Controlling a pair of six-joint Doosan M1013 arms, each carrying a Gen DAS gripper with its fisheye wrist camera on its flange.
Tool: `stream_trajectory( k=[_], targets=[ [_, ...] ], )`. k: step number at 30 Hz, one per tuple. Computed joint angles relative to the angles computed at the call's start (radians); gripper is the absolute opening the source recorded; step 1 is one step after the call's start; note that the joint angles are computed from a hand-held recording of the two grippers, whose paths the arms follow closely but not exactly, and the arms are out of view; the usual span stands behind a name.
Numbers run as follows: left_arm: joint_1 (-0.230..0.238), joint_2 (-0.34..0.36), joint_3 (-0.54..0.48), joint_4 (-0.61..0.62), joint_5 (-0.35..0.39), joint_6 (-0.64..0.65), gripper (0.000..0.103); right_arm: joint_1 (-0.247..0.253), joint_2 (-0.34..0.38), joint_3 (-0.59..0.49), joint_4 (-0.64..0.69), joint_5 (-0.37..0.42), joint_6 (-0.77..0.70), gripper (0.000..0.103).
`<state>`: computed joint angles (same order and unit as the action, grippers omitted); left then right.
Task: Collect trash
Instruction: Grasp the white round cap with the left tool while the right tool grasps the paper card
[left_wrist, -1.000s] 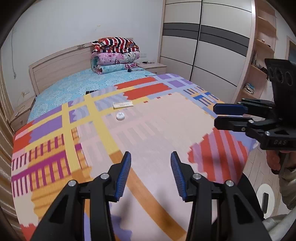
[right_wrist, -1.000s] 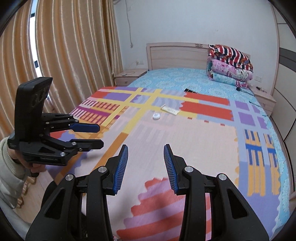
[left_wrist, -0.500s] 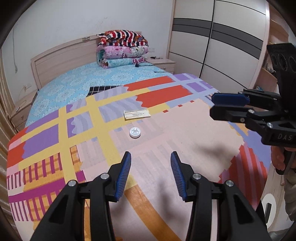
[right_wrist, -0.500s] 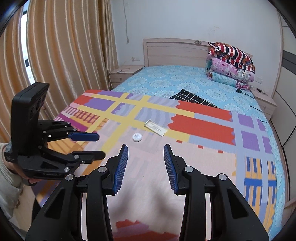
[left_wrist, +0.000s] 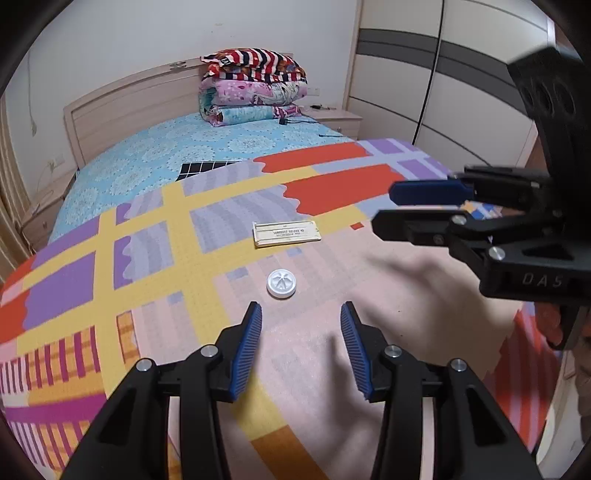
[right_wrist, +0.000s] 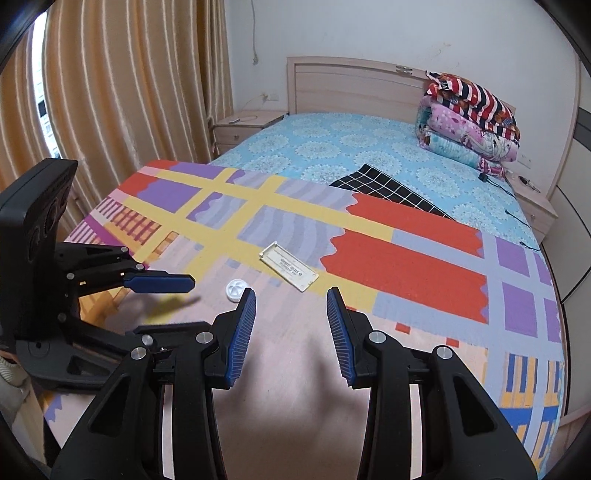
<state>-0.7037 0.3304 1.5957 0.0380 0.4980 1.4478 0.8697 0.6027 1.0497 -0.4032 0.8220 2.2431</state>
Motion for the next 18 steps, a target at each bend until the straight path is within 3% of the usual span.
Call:
stream_trajectory(
  k=[4,10,15,18],
  targets=[
    [-0.001,0.024,-0.025,0.03,0.025,-0.046,0.043,0.0,0.019,-0.023,-0.021,0.026,-0.024,0.04],
    [0.005,0.053,-0.05,0.009,0.017,-0.069,0.042,-0.01,0.025,-0.016,0.014,-0.002,-0.041,0.04],
    [-0.01,0.061,-0.06,0.129,0.027,-0.157,0.028,-0.016,0.018,0.004,0.04,-0.031,-0.049,0.04],
    [-0.006,0.058,-0.054,0.128,0.021,-0.162,0.019,-0.021,0.016,0.011,0.047,-0.049,-0.049,0.04]
  ],
)
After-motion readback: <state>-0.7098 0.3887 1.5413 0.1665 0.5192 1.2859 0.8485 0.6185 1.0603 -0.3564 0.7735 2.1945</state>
